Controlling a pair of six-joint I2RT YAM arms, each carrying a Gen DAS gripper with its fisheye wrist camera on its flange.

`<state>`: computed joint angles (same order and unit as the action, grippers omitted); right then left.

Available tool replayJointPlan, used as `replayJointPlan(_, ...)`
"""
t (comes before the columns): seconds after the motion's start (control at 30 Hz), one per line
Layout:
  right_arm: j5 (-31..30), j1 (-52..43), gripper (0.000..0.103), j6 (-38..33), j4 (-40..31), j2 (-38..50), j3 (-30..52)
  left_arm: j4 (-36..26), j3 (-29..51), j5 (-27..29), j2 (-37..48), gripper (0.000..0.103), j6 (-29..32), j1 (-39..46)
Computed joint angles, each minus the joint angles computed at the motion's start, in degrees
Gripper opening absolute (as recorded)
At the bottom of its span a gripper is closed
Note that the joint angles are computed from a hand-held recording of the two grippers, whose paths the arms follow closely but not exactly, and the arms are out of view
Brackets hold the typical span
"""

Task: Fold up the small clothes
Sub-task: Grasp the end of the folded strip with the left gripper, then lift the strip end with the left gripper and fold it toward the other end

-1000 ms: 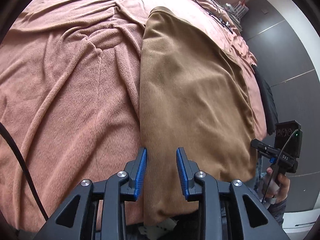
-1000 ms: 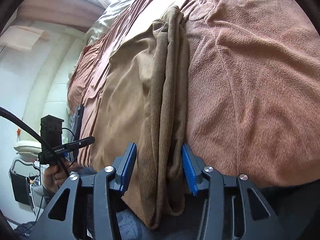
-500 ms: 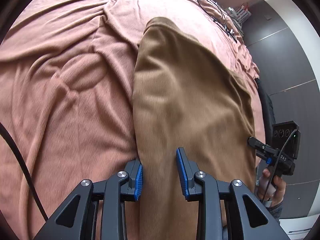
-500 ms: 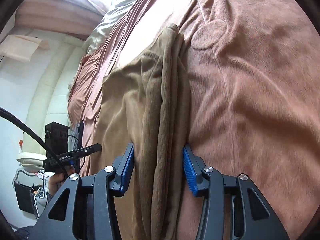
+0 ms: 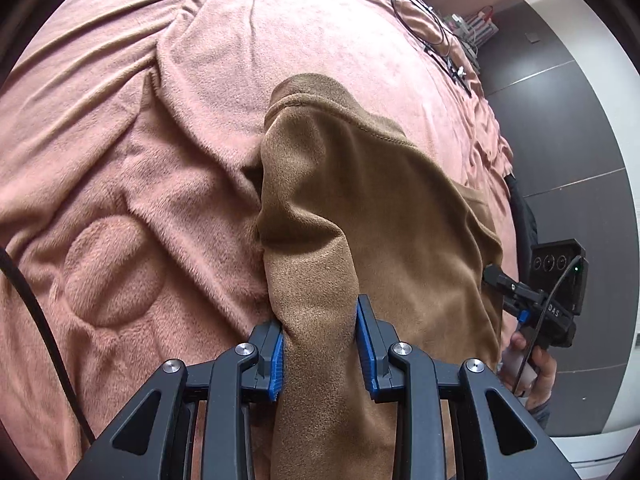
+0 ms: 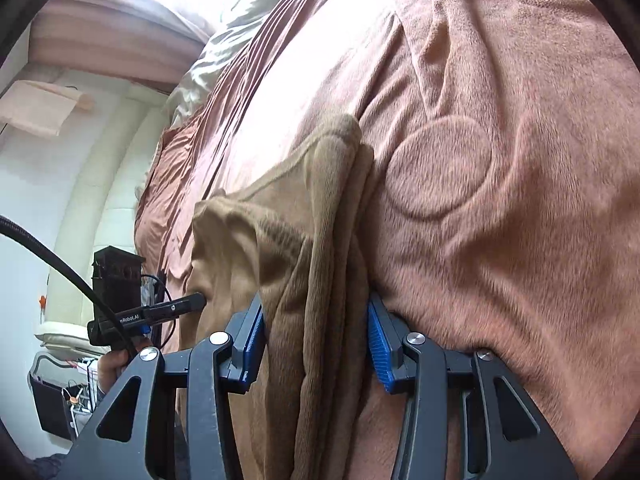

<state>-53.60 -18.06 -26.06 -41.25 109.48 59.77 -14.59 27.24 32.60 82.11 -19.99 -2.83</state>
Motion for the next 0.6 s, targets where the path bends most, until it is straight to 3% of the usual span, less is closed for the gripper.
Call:
replayJointPlan(0.17, -3.65, -2.03, 0.028, -1.7, -1.23, 3.89, 1.05, -4.48, 1.11, 0.85, -0.05, 0.033, 6.38, 1.75)
replayJointPlan(0.27, -4.46, -2.14, 0.028, -3.16, -0.87, 4.63, 0.3, -6.78, 1.23, 1.54, -0.61, 0.035, 9.06, 3.98)
replayJointPlan(0.4, -4.39, -1.66, 0.031, -4.0, -0.82, 4.21, -0.76, -9.35, 1.25, 1.61, -2.63, 0.045, 12.38, 6.98)
replayJointPlan(0.6, -3.44, 1.49, 0.031, -0.44, 0.91, 4.01, 0.39, -4.17, 1.84, 2.8, 1.05, 0.049, 10.7, 8.46)
